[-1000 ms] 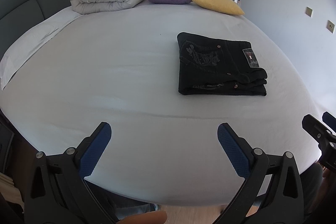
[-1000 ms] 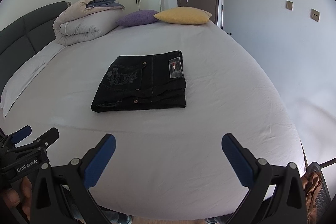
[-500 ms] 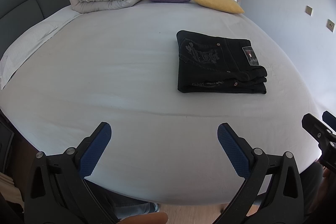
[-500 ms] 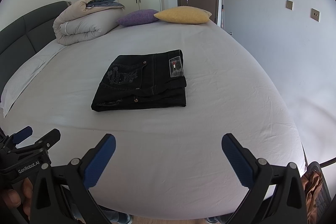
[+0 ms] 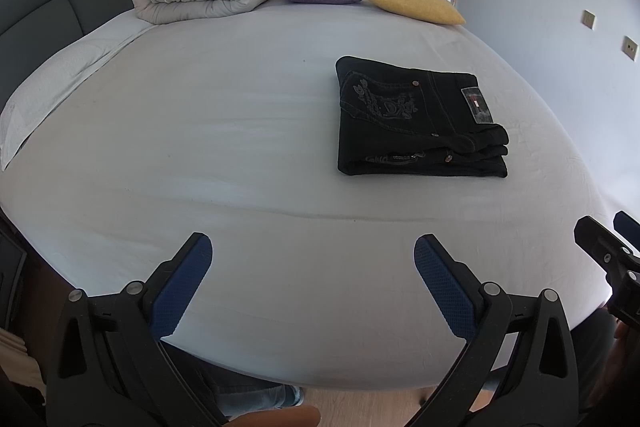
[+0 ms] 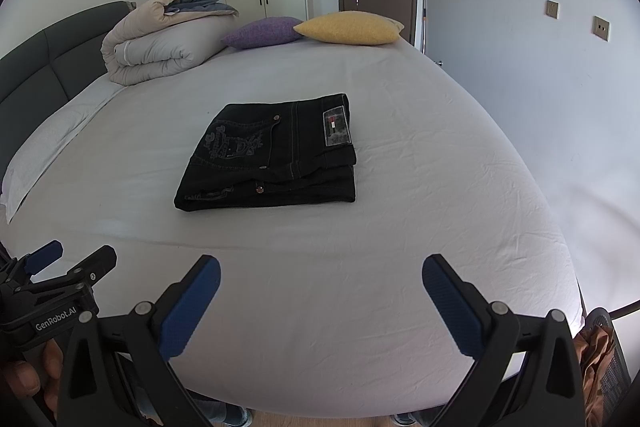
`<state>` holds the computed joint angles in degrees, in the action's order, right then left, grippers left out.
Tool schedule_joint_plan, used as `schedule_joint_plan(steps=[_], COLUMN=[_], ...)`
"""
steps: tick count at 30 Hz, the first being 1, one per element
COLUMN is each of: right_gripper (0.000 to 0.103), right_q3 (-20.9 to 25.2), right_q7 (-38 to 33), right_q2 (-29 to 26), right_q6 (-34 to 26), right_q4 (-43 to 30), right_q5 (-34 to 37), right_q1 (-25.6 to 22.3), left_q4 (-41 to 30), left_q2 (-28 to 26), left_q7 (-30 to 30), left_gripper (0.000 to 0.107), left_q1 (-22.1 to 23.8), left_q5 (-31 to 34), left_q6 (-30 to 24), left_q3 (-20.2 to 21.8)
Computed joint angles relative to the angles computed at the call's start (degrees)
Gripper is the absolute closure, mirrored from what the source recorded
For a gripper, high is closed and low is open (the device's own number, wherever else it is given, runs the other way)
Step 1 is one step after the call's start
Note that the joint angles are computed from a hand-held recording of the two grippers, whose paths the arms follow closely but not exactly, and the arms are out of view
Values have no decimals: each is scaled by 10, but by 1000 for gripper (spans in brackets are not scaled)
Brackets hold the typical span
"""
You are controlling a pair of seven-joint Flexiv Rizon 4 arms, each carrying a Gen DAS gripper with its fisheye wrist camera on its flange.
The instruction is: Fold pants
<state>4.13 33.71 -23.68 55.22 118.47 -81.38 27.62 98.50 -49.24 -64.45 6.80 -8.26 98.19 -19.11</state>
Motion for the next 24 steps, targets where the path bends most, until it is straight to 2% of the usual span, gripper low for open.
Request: schedule_joint_plan(steps=[24], right_gripper=[0], right_q3=[0], right_q7=[2], right_q2=[0], right_q6=[0], right_q4=[0], right_q5=[-2], right_q1=[0], left_q4=[10], left_q2=[2], left_q7=[-3], left_gripper=[4], left_q1=[3], left_q5=[6], left_q6=[6], left_q3=[-2])
